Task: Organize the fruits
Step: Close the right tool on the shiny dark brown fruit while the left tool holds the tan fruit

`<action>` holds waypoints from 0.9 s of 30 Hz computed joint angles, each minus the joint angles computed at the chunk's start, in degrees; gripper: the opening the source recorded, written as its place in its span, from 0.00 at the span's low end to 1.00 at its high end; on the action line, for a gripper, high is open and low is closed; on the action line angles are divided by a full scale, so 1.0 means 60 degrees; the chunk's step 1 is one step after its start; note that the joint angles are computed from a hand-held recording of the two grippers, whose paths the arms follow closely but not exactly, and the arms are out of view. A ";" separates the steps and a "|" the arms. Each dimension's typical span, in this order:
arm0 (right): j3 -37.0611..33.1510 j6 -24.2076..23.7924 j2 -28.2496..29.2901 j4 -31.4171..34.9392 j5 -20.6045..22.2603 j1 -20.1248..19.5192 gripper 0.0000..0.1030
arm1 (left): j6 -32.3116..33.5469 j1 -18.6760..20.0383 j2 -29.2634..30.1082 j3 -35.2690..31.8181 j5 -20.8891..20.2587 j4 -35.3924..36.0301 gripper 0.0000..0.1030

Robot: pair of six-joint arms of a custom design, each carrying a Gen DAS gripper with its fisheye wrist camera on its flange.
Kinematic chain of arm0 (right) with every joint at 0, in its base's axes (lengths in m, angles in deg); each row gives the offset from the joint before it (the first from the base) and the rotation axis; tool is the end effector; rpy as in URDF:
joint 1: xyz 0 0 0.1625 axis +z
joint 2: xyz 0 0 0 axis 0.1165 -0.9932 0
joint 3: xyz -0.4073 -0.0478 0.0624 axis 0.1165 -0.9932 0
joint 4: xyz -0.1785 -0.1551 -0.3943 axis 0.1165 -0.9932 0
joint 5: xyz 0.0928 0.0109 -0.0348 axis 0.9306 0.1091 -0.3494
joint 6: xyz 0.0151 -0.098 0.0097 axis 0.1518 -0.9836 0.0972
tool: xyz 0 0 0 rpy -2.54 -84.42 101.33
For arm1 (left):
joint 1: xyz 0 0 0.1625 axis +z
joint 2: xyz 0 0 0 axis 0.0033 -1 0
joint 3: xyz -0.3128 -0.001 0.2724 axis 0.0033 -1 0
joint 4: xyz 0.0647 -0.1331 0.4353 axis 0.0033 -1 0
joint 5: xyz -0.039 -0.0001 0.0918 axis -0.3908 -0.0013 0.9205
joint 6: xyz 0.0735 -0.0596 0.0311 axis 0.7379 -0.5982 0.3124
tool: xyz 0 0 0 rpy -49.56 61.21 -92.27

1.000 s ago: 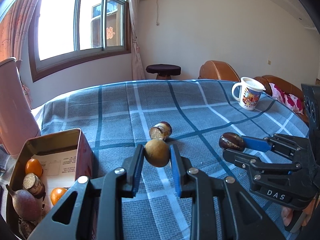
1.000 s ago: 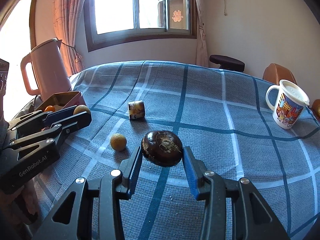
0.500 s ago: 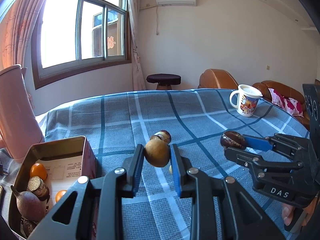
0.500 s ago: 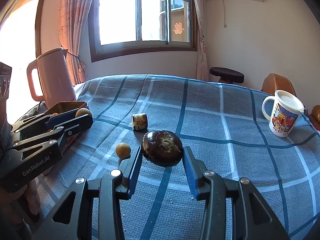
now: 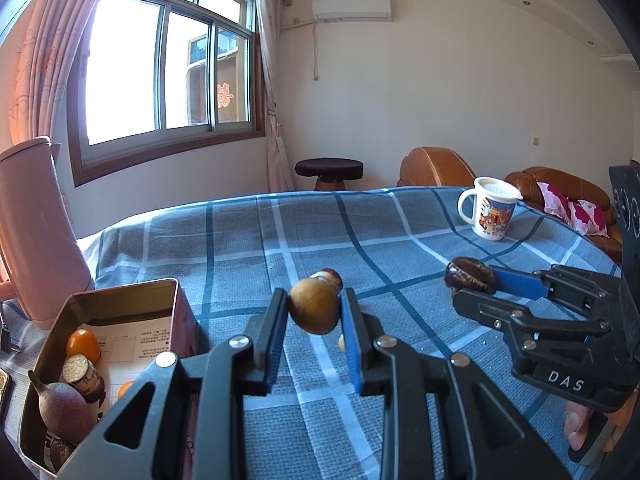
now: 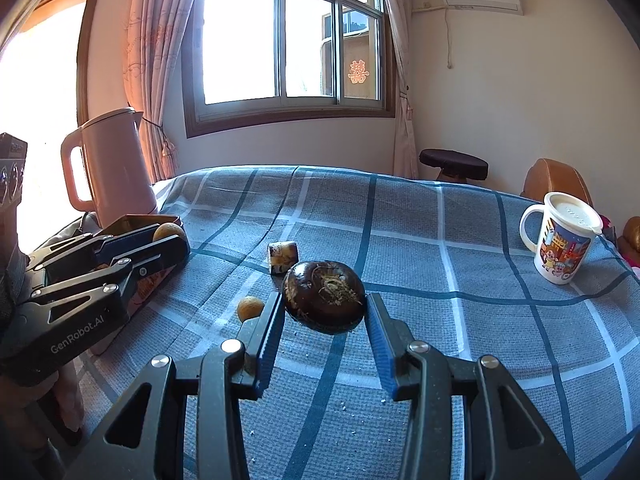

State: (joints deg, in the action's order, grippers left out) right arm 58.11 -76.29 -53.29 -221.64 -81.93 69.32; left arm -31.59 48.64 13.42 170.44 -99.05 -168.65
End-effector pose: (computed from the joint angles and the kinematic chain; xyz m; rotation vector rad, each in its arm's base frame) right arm 0.0134 -0.5128 0.1492 0.8648 -2.2146 1.0918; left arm -0.1901 -0.5249 -0.0497 0.7932 2.1578 -1.2352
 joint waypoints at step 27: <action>0.0482 -0.0343 -0.0102 -0.0940 0.1255 -0.0348 0.42 | 0.0539 -0.0235 0.0212 0.0231 0.0055 -0.1365 0.27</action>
